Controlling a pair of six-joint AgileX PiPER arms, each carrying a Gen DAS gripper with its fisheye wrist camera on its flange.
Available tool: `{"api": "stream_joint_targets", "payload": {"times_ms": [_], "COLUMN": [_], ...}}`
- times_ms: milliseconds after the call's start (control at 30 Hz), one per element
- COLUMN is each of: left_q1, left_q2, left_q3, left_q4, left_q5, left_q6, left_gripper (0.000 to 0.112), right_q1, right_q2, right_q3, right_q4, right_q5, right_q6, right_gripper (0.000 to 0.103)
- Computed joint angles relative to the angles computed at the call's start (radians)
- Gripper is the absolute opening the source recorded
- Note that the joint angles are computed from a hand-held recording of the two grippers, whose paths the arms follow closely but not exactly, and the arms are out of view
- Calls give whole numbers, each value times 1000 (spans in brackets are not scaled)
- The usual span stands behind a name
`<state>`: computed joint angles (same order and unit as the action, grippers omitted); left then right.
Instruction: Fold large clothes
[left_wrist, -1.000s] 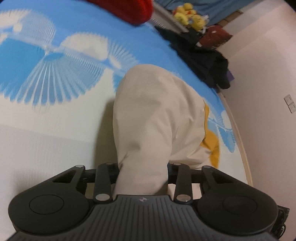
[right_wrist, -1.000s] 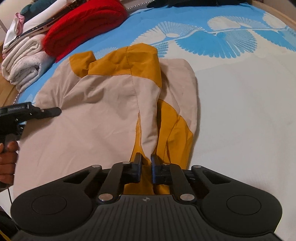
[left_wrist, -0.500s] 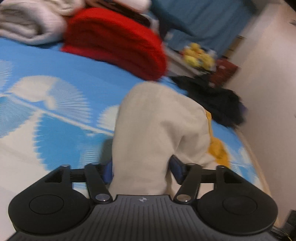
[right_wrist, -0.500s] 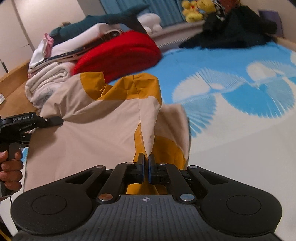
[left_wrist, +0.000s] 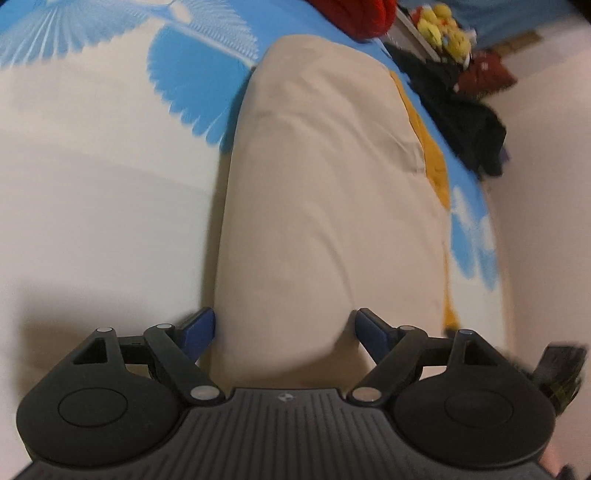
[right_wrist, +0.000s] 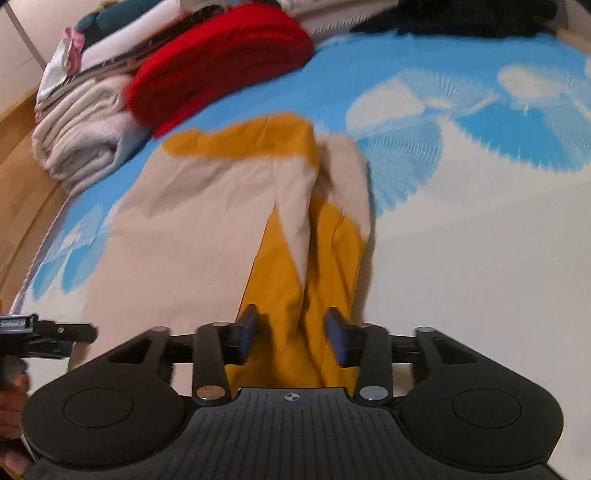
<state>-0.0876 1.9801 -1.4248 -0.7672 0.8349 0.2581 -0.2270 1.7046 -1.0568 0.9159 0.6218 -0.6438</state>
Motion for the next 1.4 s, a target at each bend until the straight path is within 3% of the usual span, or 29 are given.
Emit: {"api": "stream_joint_targets", "payload": {"times_ms": [133, 233, 267, 367, 533, 800, 1000, 1100, 1200, 1300, 1367, 1400], "left_q1": [-44, -70, -76, -109, -138, -148, -196, -290, -406, -533, -614, -671], "left_q2": [-25, -26, -22, -27, -36, -107, -128, -197, -308, -467, -562, -614], "left_q3": [83, 74, 56, 36, 15, 34, 60, 71, 125, 229, 282, 310], "left_q4": [-72, -142, -146, 1, 191, 243, 461, 728, 1027, 1289, 1426, 1498], "left_q5": [-132, -161, -158, -193, -196, -164, -116, -114, -108, -115, -96, -65], "left_q6": [26, 53, 56, -41, -119, -188, -276, -458, -610, -859, -1020, -1108], "left_gripper": [86, 84, 82, 80, 81, 80, 82, 84, 88, 103, 103, 103], "right_q1": [-19, -25, -33, -39, -15, -23, -20, -5, -12, 20, 48, 63], "right_q2": [-28, -71, -81, -91, -84, -69, -92, -96, -157, -321, -458, -521], "right_q3": [45, 76, 82, 87, 77, 60, 79, 69, 109, 210, 288, 321], "right_q4": [-48, -9, 19, 44, -29, -92, -191, -404, -448, -533, -629, -729], "right_q5": [62, 40, 27, -36, -26, -28, -59, -73, -125, -287, -389, -426], "right_q6": [-3, -58, -78, -52, -27, 28, 103, 304, 337, 349, 404, 491], "right_gripper": [51, 14, 8, 7, 7, 7, 7, 7, 7, 13, 46, 56]}}
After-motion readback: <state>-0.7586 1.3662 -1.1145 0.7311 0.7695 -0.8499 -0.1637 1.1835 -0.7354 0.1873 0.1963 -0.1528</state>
